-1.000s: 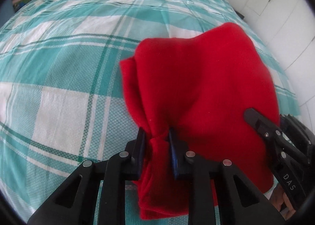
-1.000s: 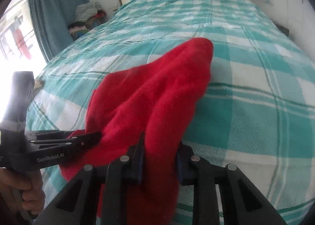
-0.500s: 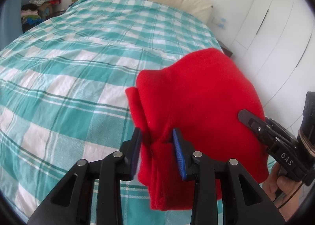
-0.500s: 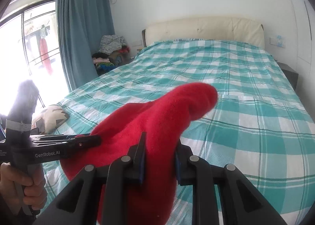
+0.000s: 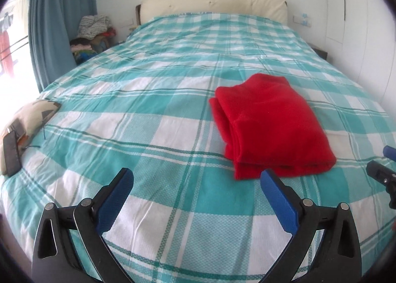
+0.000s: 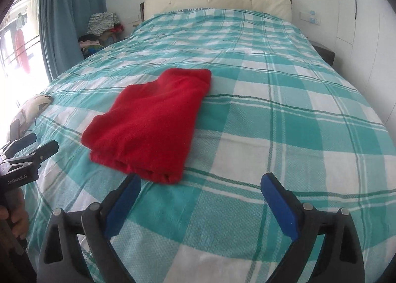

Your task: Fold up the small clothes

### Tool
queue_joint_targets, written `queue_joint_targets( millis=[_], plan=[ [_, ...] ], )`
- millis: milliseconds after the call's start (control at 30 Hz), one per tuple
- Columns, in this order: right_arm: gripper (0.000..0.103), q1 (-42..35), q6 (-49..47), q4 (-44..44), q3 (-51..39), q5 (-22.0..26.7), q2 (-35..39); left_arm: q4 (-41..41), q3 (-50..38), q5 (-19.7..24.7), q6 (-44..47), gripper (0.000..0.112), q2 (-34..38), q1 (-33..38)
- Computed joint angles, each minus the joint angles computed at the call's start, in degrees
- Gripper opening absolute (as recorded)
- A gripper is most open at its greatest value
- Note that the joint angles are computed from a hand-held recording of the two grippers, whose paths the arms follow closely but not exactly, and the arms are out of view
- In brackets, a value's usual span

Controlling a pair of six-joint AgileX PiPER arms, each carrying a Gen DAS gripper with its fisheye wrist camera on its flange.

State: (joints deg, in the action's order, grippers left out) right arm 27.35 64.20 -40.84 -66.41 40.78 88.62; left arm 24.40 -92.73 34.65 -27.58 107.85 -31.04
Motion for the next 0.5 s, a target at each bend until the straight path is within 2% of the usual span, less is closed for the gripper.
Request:
queue_joint_targets(
  millis=[233,400,500],
  plan=[
    [0.098,10.7,4.78,-6.84,0.29,8.68,-4.51,15.2,6.28,4.7,-14.16,0.103,-5.58,-6.1],
    [0.098,16.42,8.08,-9.84,-0.33,12.8,-6.18,12.73,8.48,5.88,-12.41,0.103,-9.94,-7.97],
    [0.101,18.43,8.69,-8.43,-1.15,15.41,-6.58,13.28,8.25,9.03,-12.09,0.103,-10.88,-9.3]
  ],
)
